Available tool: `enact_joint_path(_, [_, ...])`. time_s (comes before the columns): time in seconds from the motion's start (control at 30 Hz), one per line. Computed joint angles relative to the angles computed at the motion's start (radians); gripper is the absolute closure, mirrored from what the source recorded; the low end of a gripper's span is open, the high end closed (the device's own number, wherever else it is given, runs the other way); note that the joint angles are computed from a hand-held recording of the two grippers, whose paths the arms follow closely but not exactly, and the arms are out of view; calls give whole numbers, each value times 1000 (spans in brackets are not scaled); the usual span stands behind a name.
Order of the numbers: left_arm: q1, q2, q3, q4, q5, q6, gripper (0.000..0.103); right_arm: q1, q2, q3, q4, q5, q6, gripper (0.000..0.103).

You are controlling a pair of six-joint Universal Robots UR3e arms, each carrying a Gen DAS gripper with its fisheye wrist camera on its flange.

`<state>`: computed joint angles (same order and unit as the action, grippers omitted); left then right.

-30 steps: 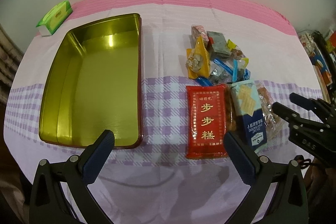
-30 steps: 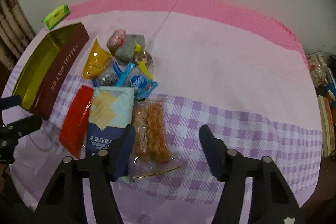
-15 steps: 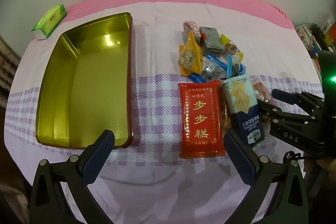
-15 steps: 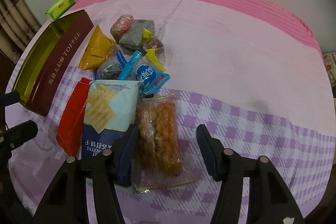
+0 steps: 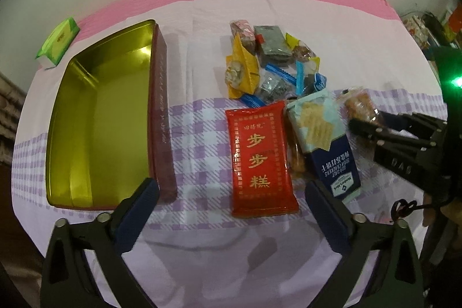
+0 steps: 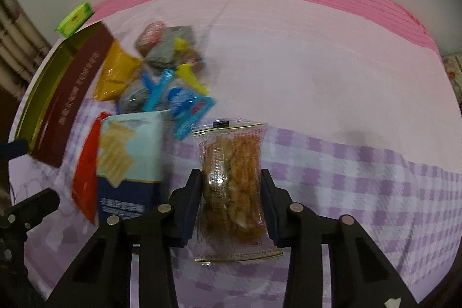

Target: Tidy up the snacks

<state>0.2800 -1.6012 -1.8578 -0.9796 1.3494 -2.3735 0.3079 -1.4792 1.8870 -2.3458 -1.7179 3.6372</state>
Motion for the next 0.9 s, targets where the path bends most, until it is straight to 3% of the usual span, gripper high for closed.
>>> enact_joint_path(0.17, [-18, -42, 52, -39, 10, -14, 12, -65, -66, 70, -12, 23, 3, 66])
enact_joint_path(0.27, [-23, -104, 156, -155, -17, -36, 13, -71, -70, 75, -14, 27, -5, 66])
enact_joint_path(0.33, [-30, -134, 194, -181, -24, -55, 17, -65, -65, 66, -4, 15, -10, 66])
enact_joint_path(0.4, [-47, -152, 208, -177, -13, -56, 28, -57, -51, 50, 0, 15, 1, 66])
enact_joint_path(0.57, [-77, -215, 274, -216, 6, -77, 33, -65, -49, 49, -6, 33, 9, 66])
enact_joint_path(0.9, [-119, -313, 372, -272, 29, -145, 35, -71, -52, 47, 0, 38, 3, 66])
